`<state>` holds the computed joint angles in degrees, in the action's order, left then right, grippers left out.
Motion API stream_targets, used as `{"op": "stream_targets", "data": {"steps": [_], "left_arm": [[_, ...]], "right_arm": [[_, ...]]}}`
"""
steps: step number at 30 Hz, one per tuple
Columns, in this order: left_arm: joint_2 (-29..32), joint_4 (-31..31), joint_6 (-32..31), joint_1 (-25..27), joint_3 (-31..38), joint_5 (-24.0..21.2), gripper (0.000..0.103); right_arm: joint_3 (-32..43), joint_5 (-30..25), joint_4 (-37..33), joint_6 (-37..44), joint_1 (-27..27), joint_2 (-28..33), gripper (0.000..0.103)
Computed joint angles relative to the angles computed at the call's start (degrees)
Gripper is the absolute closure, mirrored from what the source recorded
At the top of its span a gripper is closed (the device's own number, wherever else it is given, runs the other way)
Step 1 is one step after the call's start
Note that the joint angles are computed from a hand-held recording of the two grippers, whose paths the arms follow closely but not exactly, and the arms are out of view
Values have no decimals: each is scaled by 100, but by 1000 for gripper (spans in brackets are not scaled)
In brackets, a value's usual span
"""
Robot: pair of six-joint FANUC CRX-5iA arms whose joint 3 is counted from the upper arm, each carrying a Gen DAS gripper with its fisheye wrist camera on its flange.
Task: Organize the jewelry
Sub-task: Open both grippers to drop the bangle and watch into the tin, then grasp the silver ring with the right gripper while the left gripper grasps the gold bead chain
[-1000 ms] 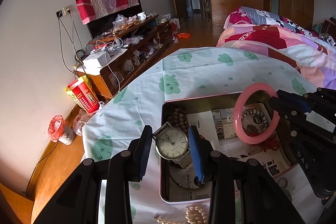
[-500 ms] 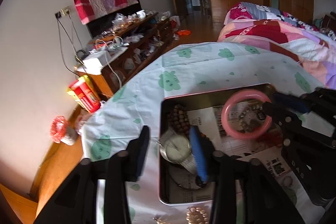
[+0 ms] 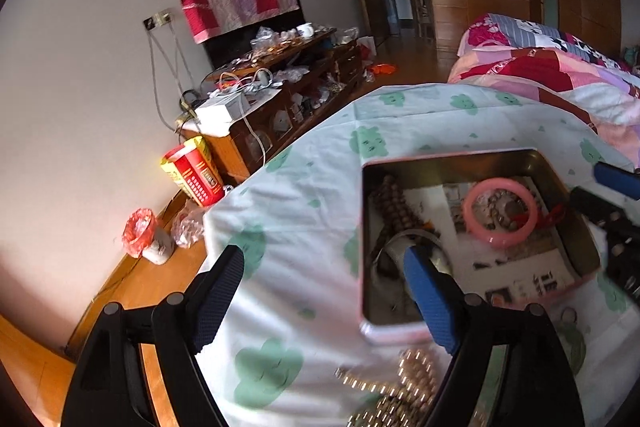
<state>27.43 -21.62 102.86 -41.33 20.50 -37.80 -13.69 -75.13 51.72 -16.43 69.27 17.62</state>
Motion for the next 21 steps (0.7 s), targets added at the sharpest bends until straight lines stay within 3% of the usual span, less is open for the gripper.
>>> {"op": "stream_targets", "data": {"steps": [9,21], "left_arm": [[-552,34,103,106,-1017,178,21],[-753,120,63,33,-1431,142,21]], "right_arm": [[-413,-263,-243,-679,451,-329,58],[-702,-53,-656,-1159,786,-425,58]]}}
